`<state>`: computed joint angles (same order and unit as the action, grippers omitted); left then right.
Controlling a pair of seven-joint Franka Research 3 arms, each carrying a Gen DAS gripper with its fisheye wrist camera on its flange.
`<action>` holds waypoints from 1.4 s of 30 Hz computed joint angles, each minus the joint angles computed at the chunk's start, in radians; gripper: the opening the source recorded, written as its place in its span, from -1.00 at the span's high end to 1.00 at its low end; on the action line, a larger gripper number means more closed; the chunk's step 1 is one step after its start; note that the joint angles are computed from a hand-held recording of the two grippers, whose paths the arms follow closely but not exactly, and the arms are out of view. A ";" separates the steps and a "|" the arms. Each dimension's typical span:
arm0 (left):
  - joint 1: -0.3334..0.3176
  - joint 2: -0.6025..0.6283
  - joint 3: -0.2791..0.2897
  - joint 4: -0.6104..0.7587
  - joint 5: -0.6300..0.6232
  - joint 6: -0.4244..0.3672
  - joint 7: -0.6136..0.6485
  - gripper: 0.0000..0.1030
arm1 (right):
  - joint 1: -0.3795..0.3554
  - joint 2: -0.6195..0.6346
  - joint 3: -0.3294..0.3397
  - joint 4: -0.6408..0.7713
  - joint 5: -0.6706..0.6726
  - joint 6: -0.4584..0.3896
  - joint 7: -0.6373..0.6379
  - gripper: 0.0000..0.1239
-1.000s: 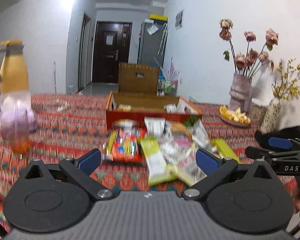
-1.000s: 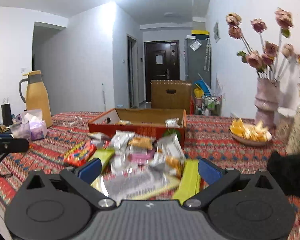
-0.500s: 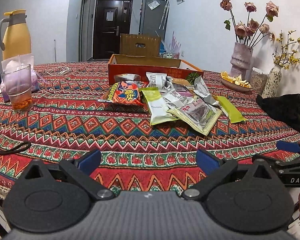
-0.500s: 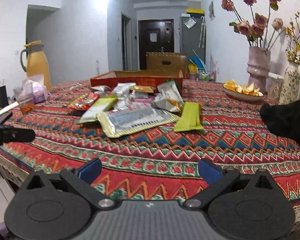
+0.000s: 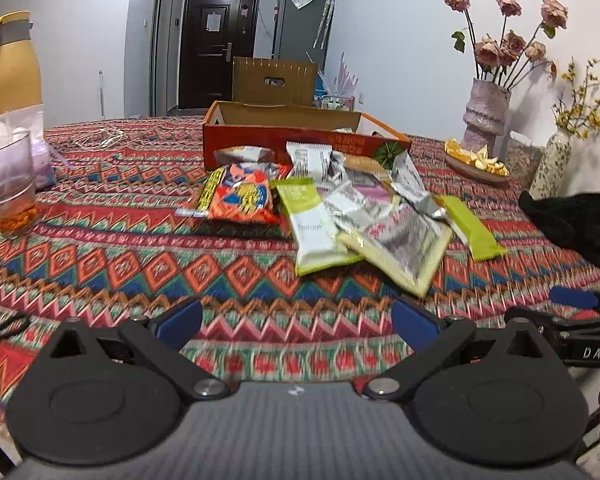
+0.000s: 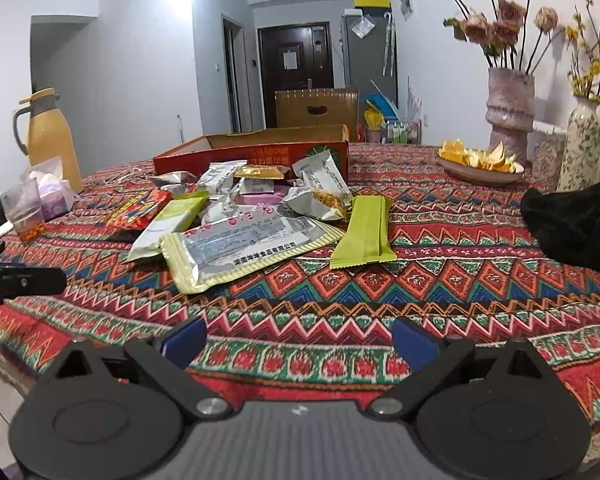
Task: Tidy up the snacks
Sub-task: 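Withdraw both tools from the box back toward the snack pile, then grasp a green nut bar with the left tool while the right tool grasps another green bar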
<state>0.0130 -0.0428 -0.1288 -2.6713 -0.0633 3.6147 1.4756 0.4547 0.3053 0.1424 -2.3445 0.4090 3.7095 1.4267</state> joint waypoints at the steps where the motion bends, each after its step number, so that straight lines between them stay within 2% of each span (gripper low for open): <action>1: 0.001 0.016 0.007 0.023 0.026 -0.007 -0.020 -0.98 | -0.007 0.007 -0.002 0.016 -0.005 -0.013 0.004 -0.46; 3: 0.007 0.054 0.022 0.087 0.100 -0.040 -0.082 -0.89 | -0.018 0.021 -0.007 0.046 -0.019 -0.032 0.004 -0.35; 7: -0.010 0.137 0.038 0.220 0.121 -0.125 -0.106 -0.54 | -0.023 0.064 -0.033 0.135 -0.005 -0.087 -0.018 -0.26; 11: 0.015 0.225 0.029 0.353 0.231 -0.194 -0.181 -0.50 | -0.012 0.119 -0.071 0.245 0.035 -0.161 -0.050 -0.07; 16: 0.137 0.338 -0.081 0.518 0.368 -0.307 -0.267 -0.42 | 0.013 0.201 -0.129 0.393 0.067 -0.245 -0.086 0.04; 18: 0.187 0.378 -0.139 0.577 0.376 -0.372 -0.268 -0.38 | 0.032 0.233 -0.164 0.455 0.079 -0.287 -0.094 0.07; 19: 0.211 0.395 -0.173 0.600 0.335 -0.403 -0.228 -0.31 | 0.028 0.250 -0.167 0.485 0.075 -0.302 -0.093 0.10; 20: 0.206 0.408 -0.172 0.617 0.309 -0.421 -0.210 -0.26 | 0.023 0.266 -0.170 0.512 0.069 -0.318 -0.090 0.13; 21: 0.179 0.415 -0.136 0.626 0.352 -0.407 -0.254 -0.13 | 0.015 0.282 -0.169 0.542 0.060 -0.339 -0.087 0.18; 22: 0.123 0.418 -0.076 0.636 0.354 -0.407 -0.265 0.08 | 0.009 0.301 -0.172 0.575 0.050 -0.365 -0.082 0.23; 23: 0.100 0.422 -0.046 0.646 0.391 -0.409 -0.299 0.17 | 0.016 0.316 -0.187 0.600 0.046 -0.388 -0.072 0.24; 24: 0.102 0.425 -0.051 0.648 0.358 -0.408 -0.271 0.19 | 0.019 0.330 -0.197 0.623 0.037 -0.409 -0.063 0.28; 26: 0.162 0.430 -0.116 0.650 0.333 -0.415 -0.244 0.21 | 0.027 0.349 -0.211 0.646 0.017 -0.422 -0.043 0.29; 30: 0.161 0.419 -0.115 0.640 0.320 -0.421 -0.229 0.25 | 0.016 0.350 -0.203 0.645 -0.012 -0.413 -0.019 0.42; 33: 0.204 0.396 -0.163 0.610 0.300 -0.419 -0.203 0.26 | 0.018 0.331 -0.204 0.613 -0.022 -0.396 -0.013 0.45; 38: 0.210 0.315 -0.163 0.516 0.281 -0.370 -0.215 0.26 | -0.009 0.265 -0.157 0.511 -0.025 -0.346 -0.015 0.45; 42: 0.259 0.231 -0.200 0.414 0.304 -0.318 -0.248 0.26 | -0.042 0.200 -0.102 0.409 -0.024 -0.286 -0.019 0.45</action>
<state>0.2718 0.1882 -0.3285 -2.2573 0.2411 3.2970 1.2274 0.4127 0.5058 0.0400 -1.9356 0.3851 3.4234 1.4080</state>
